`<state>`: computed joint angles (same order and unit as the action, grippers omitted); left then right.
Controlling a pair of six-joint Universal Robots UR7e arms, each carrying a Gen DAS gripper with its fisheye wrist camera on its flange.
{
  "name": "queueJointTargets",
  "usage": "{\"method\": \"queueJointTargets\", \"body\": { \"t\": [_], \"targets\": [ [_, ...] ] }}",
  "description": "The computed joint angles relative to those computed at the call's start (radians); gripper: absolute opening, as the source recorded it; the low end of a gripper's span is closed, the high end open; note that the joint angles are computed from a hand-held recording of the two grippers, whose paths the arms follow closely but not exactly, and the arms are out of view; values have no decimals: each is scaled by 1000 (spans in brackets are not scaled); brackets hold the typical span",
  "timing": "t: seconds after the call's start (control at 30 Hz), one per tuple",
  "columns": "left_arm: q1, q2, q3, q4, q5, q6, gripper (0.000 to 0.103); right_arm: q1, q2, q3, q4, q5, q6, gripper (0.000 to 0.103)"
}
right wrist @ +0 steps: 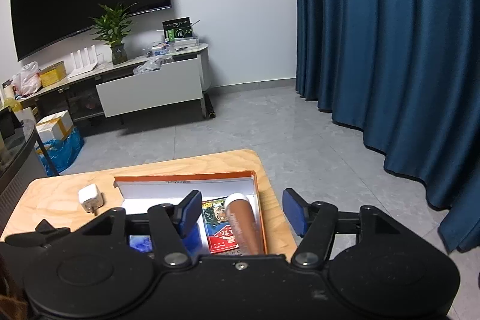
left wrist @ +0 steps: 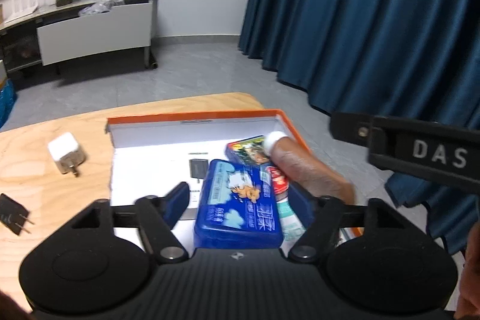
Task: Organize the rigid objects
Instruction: 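Lower and release the bronze bottle with right tool while left tool releases the blue box, then move both tools back toward the black and white chargers on the table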
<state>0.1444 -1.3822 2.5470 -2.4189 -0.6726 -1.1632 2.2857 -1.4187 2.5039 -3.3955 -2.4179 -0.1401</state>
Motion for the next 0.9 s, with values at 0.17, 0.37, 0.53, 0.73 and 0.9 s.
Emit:
{"method": "queueJointTargets", "body": {
  "t": [0.17,0.37,0.53,0.73,0.9],
  "targets": [
    [-20,-24,6,38,5,-29,77,20,9,0,2,-27,18,75],
    [-56,-105,6,214,25,-137,79,44,14,-2,32,-22,55,76],
    [-87,-199,-7,449,26,-286,81,71,33,-6,69,3,84,77],
    [-117,-282,-43,740,-1,-479,81,96,73,-19,100,54,121,78],
    [-139,-339,-54,898,-28,-588,83,112,118,-37,112,89,145,78]
  ]
}}
